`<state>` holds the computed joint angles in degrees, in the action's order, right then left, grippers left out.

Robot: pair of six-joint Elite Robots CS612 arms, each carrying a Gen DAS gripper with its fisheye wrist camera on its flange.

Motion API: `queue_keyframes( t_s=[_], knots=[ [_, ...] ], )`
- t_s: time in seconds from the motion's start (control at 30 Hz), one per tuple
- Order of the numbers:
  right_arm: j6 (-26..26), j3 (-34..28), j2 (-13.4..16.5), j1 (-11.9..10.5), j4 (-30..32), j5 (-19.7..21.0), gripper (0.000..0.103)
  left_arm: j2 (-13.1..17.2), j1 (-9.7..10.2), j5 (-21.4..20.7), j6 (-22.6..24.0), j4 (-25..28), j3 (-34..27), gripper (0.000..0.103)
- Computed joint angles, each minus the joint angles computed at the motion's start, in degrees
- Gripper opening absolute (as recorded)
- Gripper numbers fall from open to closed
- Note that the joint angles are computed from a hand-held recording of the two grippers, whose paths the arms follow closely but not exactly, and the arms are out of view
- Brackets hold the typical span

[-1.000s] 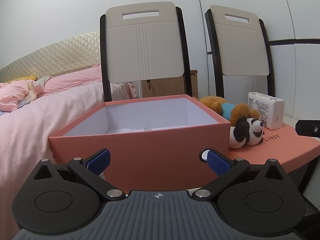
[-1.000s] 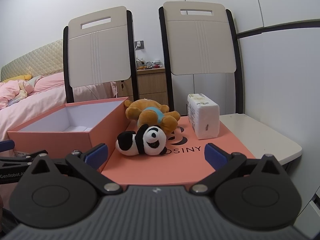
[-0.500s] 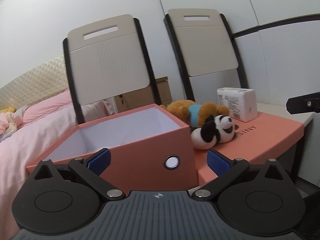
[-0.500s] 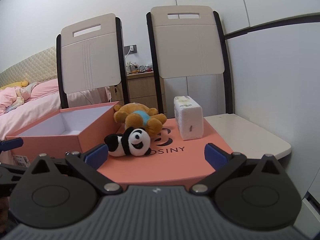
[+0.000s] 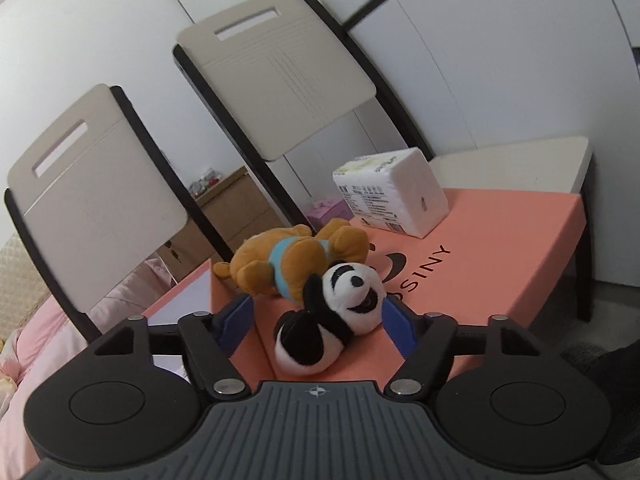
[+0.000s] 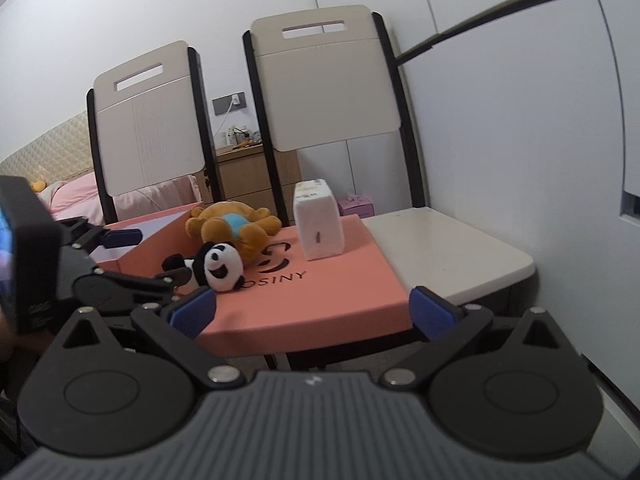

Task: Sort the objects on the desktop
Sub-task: 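Reach the left gripper to the panda plush and close on it, then carry the panda plush with the left gripper into the pink box and release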

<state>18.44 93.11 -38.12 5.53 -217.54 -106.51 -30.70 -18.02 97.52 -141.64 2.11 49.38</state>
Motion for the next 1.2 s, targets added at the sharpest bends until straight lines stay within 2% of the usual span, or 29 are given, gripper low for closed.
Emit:
queue_keyframes(
  t_s=[0.1,0.2,0.33,0.43,0.47,0.5,0.6,0.97,1.2],
  knots=[
    [0.90,1.04,-0.27,-0.48,-0.71,1.04,0.103,2.24,-0.83,-4.38,0.06,4.21,-4.37,0.060],
    [1.20,1.43,-0.37,-0.79,-0.76,2.32,0.103,4.43,-1.24,-7.93,-2.29,8.85,-8.96,0.057],
    [0.56,1.47,-0.48,-0.89,0.29,3.43,0.103,7.74,-1.32,-9.46,-4.88,15.84,-15.81,0.047],
    [0.21,1.39,-0.48,-0.81,0.74,3.55,0.103,8.37,-1.26,-9.42,-5.51,16.03,-16.89,0.045],
    [0.23,1.33,-0.47,-0.80,0.92,3.54,0.103,8.53,-1.23,-9.57,-5.79,15.95,-17.14,0.038],
    [0.35,1.25,-0.45,-0.81,1.11,3.63,0.103,8.49,-1.21,-9.72,-6.31,15.62,-17.09,0.030],
    [0.37,0.94,-0.39,-0.71,1.84,3.69,0.103,7.75,-0.99,-8.94,-6.87,14.44,-15.84,0.027],
    [-1.21,-1.69,0.31,0.27,5.44,3.87,0.103,2.71,0.27,-3.03,-11.16,10.04,-9.82,0.026],
    [-2.78,-4.64,1.22,1.36,8.19,3.36,0.103,-0.75,2.33,-2.09,-17.99,4.69,-6.32,0.026]
  ],
)
